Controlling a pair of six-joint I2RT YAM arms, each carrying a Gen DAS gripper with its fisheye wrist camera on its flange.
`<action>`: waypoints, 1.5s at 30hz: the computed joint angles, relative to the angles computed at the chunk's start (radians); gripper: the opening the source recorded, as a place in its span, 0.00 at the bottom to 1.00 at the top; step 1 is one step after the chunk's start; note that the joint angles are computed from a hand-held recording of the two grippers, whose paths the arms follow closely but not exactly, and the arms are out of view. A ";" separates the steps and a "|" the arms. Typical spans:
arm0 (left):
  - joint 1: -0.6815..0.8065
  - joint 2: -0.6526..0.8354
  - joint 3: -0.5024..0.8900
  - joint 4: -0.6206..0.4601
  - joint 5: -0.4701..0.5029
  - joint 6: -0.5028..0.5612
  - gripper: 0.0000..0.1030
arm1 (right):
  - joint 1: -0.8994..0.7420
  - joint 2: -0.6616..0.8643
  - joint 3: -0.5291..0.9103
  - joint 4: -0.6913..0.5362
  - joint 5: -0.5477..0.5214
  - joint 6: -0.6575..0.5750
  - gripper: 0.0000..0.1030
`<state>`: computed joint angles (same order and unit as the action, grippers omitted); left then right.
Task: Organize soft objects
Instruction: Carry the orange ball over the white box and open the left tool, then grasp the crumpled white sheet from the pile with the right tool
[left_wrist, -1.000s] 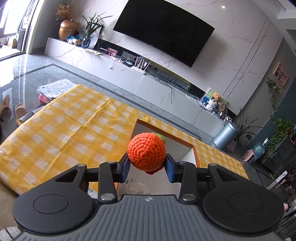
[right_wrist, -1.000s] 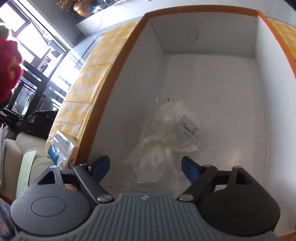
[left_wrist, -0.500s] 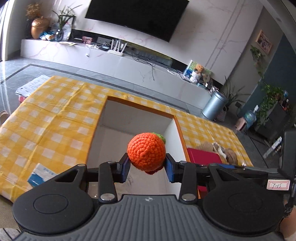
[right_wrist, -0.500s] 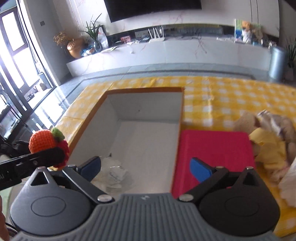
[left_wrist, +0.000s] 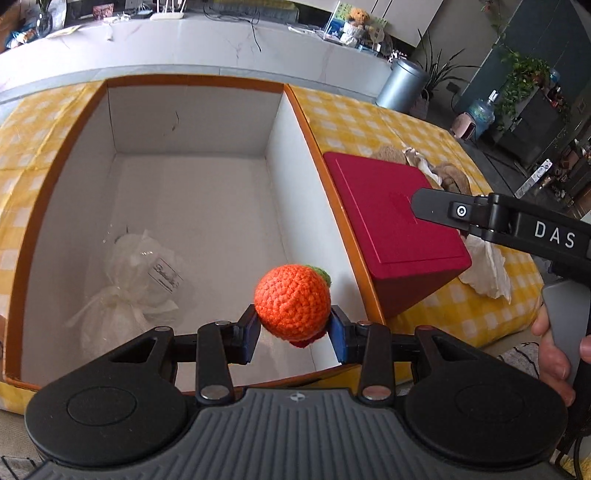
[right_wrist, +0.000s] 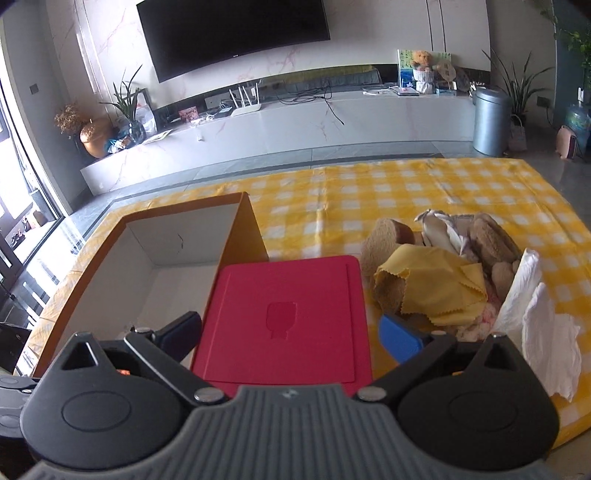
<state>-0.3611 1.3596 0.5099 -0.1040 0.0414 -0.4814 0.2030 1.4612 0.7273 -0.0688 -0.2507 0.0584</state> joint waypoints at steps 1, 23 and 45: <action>0.003 0.015 0.002 0.003 0.013 -0.001 0.43 | -0.003 0.011 0.006 -0.005 -0.007 -0.005 0.97; -0.006 -0.073 0.025 -0.110 -0.038 -0.031 0.88 | -0.062 -0.006 -0.005 -0.040 -0.099 -0.006 0.97; -0.328 0.012 0.450 -0.432 -0.413 -0.078 0.87 | -0.582 0.301 0.209 -0.151 -0.135 -0.132 0.98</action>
